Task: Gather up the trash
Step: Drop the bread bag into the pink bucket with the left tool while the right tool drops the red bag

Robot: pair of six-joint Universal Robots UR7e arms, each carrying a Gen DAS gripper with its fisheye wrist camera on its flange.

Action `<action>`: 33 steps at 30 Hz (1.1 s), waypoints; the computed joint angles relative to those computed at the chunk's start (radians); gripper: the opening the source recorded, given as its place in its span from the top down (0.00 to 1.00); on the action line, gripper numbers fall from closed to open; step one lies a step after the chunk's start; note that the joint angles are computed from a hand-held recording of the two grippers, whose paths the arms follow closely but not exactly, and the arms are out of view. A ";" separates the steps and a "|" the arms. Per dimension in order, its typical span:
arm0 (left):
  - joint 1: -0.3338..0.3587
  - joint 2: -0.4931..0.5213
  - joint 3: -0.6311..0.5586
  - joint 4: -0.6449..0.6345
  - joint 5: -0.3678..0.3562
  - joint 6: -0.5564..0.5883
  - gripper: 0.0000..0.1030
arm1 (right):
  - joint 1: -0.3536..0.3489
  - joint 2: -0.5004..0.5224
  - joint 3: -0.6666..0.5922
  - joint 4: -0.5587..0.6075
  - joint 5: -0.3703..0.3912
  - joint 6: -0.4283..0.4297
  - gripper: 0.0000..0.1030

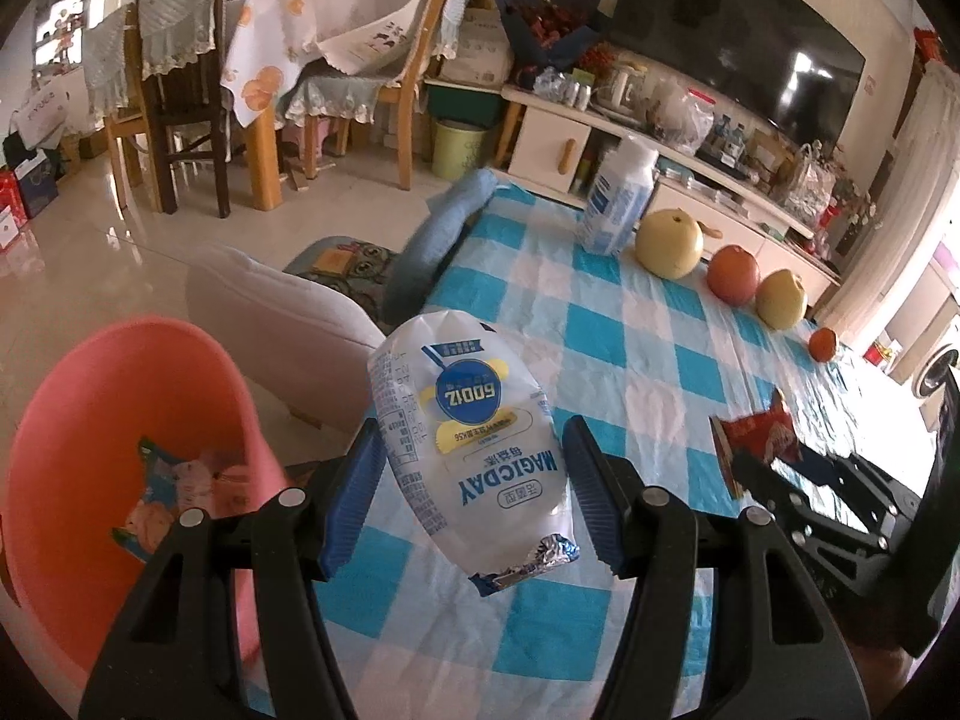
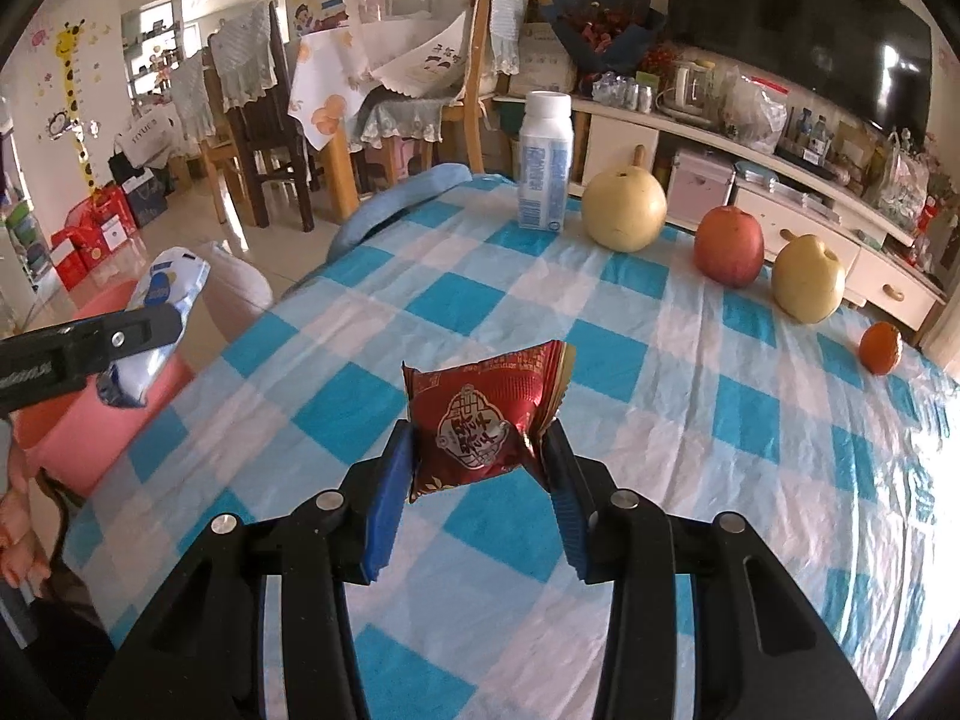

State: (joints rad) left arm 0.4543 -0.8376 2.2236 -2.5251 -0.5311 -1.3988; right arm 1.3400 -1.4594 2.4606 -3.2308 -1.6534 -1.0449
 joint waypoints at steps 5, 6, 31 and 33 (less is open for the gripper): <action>-0.015 -0.050 0.014 0.131 0.030 -0.104 0.40 | 0.007 -0.047 0.023 0.065 0.034 0.029 0.57; -0.018 -0.064 0.019 0.167 0.035 -0.137 0.40 | 0.011 -0.053 0.026 0.071 0.037 0.033 0.57; -0.077 -0.398 0.120 0.877 0.015 -0.809 0.40 | 0.355 0.070 0.155 0.013 0.036 0.082 0.57; -0.077 -0.418 0.133 0.883 0.013 -0.821 0.40 | 0.382 0.100 0.153 -0.003 0.031 0.091 0.57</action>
State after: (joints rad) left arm 0.3768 -1.2558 2.3564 -1.6417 -0.5183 -2.2202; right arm 1.7220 -1.3594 2.6131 -3.2336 -1.6220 -0.9541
